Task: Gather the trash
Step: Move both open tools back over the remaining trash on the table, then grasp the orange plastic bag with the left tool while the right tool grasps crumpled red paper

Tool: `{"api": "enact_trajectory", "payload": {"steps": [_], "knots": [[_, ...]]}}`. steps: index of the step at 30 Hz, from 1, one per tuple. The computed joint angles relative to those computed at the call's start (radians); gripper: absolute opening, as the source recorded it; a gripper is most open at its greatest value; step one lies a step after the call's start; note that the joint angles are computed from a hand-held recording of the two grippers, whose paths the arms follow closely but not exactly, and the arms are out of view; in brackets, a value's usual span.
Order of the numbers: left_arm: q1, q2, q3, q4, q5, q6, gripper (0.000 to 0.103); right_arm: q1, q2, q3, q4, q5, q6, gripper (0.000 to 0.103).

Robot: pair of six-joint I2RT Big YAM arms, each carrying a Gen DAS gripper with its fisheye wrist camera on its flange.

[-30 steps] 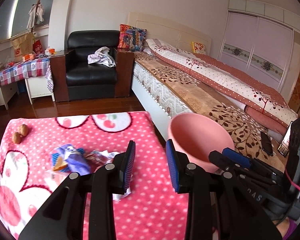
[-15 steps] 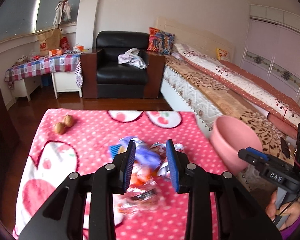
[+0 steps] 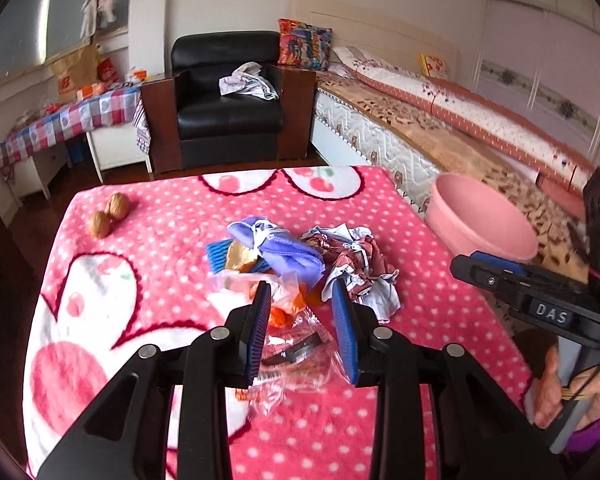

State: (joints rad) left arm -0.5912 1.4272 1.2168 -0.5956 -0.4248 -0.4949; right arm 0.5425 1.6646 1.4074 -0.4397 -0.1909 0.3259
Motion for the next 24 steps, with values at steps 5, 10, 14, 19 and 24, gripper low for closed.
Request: {"api": "enact_trajectory", "payload": {"steps": [5,10,14,19,24], "knots": [[0.003,0.044,0.016,0.007,-0.029,0.053,0.032,0.004,0.015,0.011,-0.007,-0.013,0.004,0.045],[0.016,0.059,0.005,0.014,-0.02,0.062,0.032,0.001,0.033,0.025,-0.021,-0.042,0.023,0.045],[0.028,0.058,-0.012,0.027,-0.011,0.062,0.018,0.003,0.049,0.037,-0.035,-0.051,0.024,0.045],[0.038,0.042,-0.039,0.066,0.012,0.06,0.013,0.012,0.065,0.051,-0.044,-0.062,0.019,0.045],[0.046,0.012,-0.063,0.097,0.028,0.044,0.007,0.014,0.076,0.06,-0.048,-0.077,0.024,0.045]]}}
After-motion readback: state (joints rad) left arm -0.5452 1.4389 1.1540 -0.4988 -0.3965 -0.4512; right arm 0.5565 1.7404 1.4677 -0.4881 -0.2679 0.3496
